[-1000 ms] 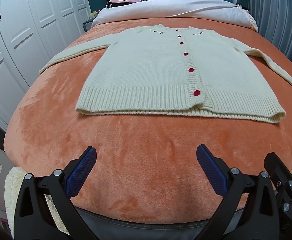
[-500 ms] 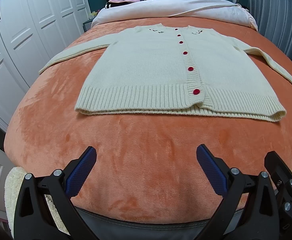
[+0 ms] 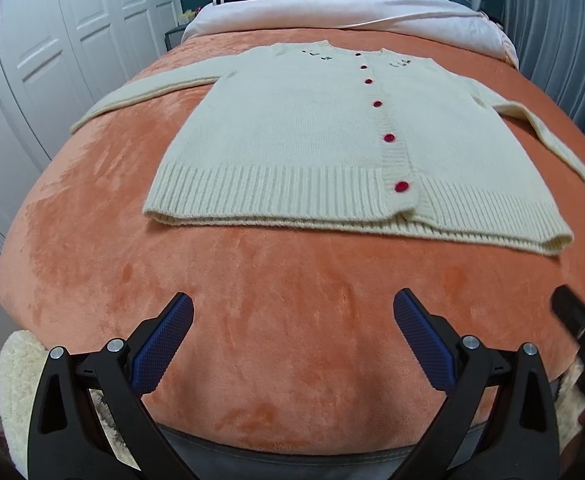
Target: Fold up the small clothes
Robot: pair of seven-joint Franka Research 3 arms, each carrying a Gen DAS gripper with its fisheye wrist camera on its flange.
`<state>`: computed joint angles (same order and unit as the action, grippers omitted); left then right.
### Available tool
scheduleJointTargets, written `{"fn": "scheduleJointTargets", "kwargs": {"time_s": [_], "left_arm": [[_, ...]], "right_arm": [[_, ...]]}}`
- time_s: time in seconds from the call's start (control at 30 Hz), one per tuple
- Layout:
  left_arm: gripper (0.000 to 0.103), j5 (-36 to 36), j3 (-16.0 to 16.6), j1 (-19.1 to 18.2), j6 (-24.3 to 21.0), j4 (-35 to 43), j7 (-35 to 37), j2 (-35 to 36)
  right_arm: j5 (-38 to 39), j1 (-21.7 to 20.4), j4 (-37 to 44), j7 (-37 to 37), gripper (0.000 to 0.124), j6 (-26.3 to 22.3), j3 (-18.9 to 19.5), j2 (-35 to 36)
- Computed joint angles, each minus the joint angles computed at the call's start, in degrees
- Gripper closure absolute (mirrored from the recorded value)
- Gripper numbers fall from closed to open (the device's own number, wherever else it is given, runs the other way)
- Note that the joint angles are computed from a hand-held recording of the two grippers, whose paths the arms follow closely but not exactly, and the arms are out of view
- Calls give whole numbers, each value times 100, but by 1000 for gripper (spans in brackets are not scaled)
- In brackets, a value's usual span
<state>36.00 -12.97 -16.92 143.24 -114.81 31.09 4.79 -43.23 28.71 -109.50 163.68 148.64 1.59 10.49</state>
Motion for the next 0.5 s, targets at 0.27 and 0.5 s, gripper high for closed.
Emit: {"fn": "scheduleJointTargets", "kwargs": {"time_s": [0.27,0.5], "left_arm": [[5,-802,279,440,416,493,206,352],[5,-873,350,402,157,1626,438,1160]], "right_arm": [[1843,-1400,101,-672,26,1231,-613,315],[3746,-2296,2018,-1406,26,1045,-956,1931]]}}
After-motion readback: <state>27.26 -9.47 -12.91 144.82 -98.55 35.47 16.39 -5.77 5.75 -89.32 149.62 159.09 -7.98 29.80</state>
